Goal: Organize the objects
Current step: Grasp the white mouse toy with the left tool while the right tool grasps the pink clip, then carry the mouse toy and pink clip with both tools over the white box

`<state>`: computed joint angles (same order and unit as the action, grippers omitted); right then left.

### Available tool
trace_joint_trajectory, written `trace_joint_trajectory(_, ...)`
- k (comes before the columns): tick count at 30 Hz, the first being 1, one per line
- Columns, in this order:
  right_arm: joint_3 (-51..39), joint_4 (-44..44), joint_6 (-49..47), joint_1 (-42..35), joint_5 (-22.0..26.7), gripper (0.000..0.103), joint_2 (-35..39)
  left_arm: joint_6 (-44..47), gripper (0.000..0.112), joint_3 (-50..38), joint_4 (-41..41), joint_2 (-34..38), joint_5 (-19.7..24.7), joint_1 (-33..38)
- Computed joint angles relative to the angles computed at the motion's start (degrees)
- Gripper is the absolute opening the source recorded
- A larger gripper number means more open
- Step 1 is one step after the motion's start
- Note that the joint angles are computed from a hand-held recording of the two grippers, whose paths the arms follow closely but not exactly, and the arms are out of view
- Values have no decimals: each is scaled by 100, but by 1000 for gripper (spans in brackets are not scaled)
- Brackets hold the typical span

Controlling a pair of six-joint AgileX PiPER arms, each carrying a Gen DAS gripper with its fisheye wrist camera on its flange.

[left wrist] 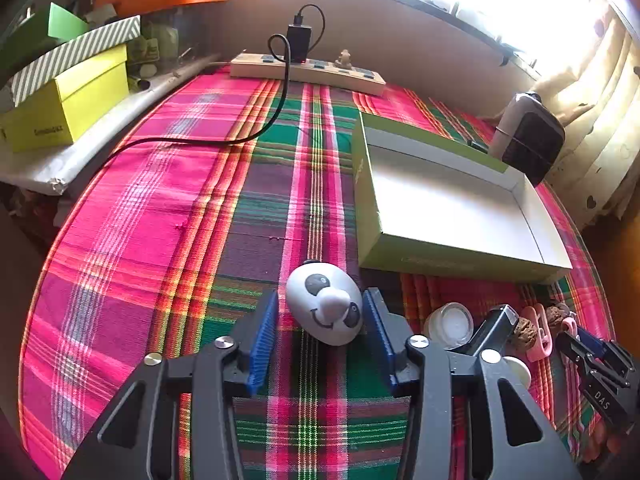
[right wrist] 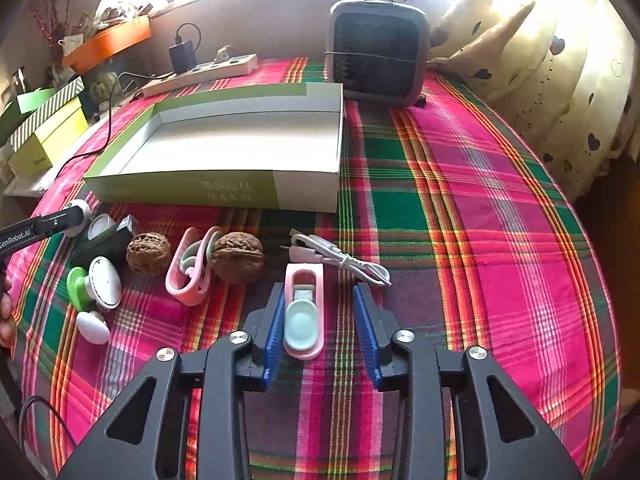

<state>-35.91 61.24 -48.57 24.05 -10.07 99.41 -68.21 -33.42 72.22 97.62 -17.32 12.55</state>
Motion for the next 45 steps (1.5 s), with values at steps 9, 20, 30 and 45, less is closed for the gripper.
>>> trace_joint_trajectory(9, 43, -59, 62, 24, -17, 23, -31, -8, 29, 25, 8, -23, -38, -56)
trace_joint_trajectory(20, 108, -332, 298, 75, -26, 18, -73, 406, 27, 105, -419, -91, 57, -172)
trace_joint_trajectory(30, 130, -554, 503, 102, 0, 18, -92, 478, 25, 162, -413, -164, -30, -112)
trace_joint_trajectory(45, 203, -882, 831, 125, -10, 18, -166, 771, 25, 317, -609, -318, -188, 85)
